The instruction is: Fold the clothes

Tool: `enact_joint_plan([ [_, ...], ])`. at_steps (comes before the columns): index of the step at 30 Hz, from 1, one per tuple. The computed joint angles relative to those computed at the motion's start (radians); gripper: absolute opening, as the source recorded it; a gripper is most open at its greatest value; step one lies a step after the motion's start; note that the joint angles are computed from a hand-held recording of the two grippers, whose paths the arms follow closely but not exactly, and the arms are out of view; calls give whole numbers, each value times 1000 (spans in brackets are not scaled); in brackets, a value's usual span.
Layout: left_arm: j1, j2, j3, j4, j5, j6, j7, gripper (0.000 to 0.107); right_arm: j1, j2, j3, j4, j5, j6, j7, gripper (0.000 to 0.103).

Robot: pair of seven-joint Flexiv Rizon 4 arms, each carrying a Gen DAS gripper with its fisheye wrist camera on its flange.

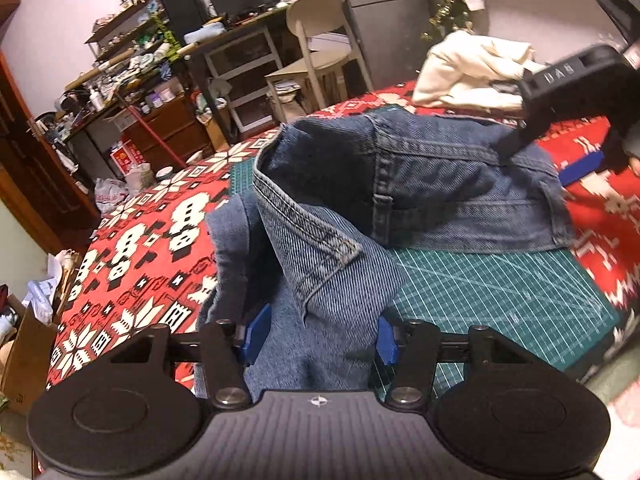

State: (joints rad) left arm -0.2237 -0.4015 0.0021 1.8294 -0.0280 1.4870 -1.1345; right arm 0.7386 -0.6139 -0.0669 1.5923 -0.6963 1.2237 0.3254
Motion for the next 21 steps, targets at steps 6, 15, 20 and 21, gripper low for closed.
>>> enact_joint_plan([
  [6, -3, -33, 7, -57, -36, -31, -68, 30, -18, -27, 18, -35, 25, -13, -52, 76],
  [15, -72, -116, 124, -167, -5, 61, -230, 11, 17, -18, -47, -20, -14, 5, -12, 18],
  [20, -74, -130, 150, -191, -37, 110, -291, 9, 53, 23, -129, 32, -152, 29, 150, 15],
  [21, -79, -137, 161, -206, -42, 95, -302, 9, 54, 31, -142, 44, -186, 42, 194, 15],
])
